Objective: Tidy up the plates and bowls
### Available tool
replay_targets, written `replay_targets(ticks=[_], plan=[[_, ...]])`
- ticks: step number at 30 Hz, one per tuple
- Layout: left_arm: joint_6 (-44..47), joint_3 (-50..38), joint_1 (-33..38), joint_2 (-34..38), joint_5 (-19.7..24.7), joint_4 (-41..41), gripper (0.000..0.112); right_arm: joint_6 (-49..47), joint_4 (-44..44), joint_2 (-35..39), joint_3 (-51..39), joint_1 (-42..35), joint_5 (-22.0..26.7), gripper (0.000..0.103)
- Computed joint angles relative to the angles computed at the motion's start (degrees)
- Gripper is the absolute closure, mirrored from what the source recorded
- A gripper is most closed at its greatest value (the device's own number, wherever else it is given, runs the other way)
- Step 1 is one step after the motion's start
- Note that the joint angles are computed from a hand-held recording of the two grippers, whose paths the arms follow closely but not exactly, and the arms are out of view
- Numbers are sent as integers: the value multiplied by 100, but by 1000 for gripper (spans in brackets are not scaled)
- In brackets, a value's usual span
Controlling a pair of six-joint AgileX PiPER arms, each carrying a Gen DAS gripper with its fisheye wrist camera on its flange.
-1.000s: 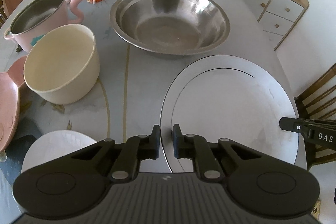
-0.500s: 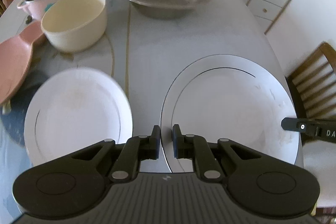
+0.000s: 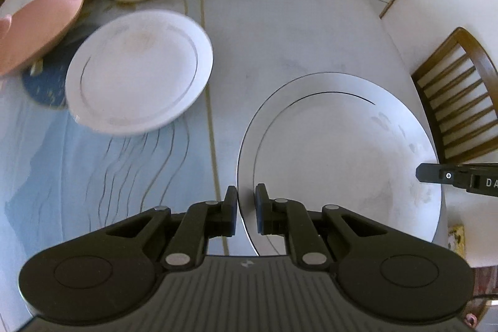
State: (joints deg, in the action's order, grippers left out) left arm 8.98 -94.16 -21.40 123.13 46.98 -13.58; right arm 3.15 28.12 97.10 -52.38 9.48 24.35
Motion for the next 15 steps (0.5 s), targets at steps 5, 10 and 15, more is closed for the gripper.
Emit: replay_targets(ticks=[5, 10, 15], plan=[[477, 850, 74, -503, -259, -164, 102, 780, -501, -188, 289, 402, -181, 96], [943, 1316, 171, -770, -354, -391, 102, 1499, -942, -335, 449, 674, -197, 96], [1402, 1463, 255, -850, -367, -525, 102, 2500, -1691, -348, 478, 1003, -178, 95]])
